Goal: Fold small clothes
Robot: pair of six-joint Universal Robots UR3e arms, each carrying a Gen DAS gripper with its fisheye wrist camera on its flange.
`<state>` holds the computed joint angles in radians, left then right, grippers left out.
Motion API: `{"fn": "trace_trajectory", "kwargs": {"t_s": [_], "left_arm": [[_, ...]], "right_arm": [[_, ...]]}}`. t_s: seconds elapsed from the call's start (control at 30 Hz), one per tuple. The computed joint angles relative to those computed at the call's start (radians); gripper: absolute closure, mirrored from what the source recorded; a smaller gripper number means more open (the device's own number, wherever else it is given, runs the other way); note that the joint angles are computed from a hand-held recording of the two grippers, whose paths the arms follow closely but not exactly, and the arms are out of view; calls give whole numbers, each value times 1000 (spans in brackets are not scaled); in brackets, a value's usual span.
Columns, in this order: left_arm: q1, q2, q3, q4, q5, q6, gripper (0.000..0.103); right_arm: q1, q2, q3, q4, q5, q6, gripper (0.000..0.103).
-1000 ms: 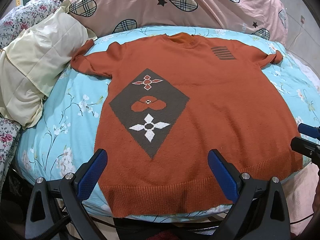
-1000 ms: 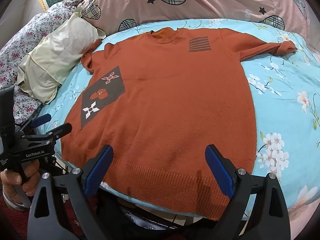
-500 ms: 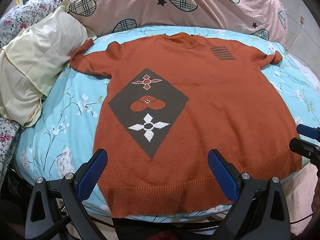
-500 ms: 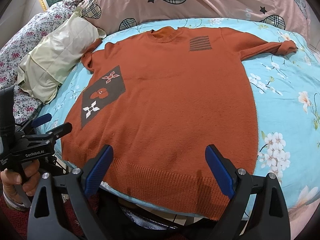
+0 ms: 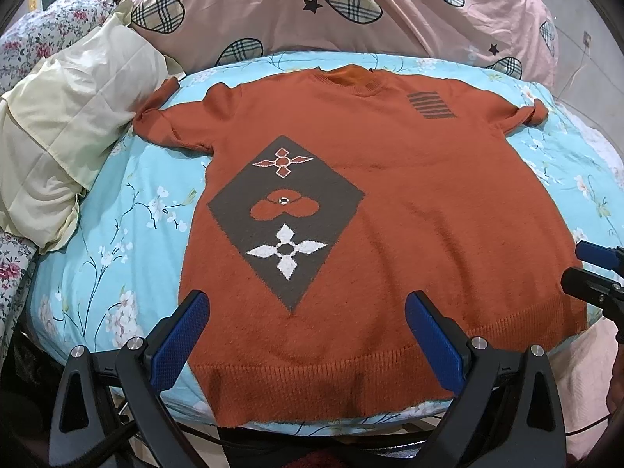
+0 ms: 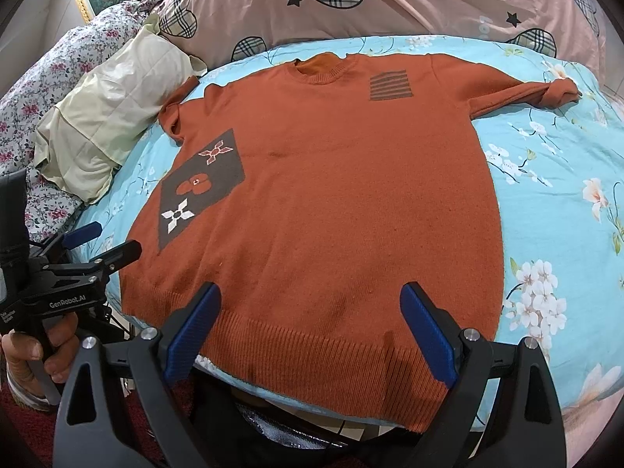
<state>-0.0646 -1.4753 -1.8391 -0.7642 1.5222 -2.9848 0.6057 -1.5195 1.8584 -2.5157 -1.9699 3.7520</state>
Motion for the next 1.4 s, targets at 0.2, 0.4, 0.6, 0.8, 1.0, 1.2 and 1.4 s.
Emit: {"fn": "trace_trajectory", "kwargs": {"t_s": [0.2,0.4,0.6,0.8,1.0,1.2,1.4], "left_arm": [[9,-9,-9,19,-30,-4,2],[21,-19,-39,81,-72,3,2],[32,-70,-2,65,-93,7,2],[27,-157,87,8,-77,1,2],[6,-230,172,-19,-64,-3,2],[-21,-315,284,-62,-58,-14,2],[-54,-400,393,-113,-43,-20,2]], "right_arm": [[-9,0,-35,78,4,6,10],[-37,-16,10,-4,13,-8,10],[-100,-64,62,-42,-1,-41,10],[-202,-157,125,-90,-32,-92,13],[-463,-279,157,-116,97,-189,43],[-814,-208,-12,-109,296,-298,59],[-1042,46,-329,-55,352,-233,60]]}}
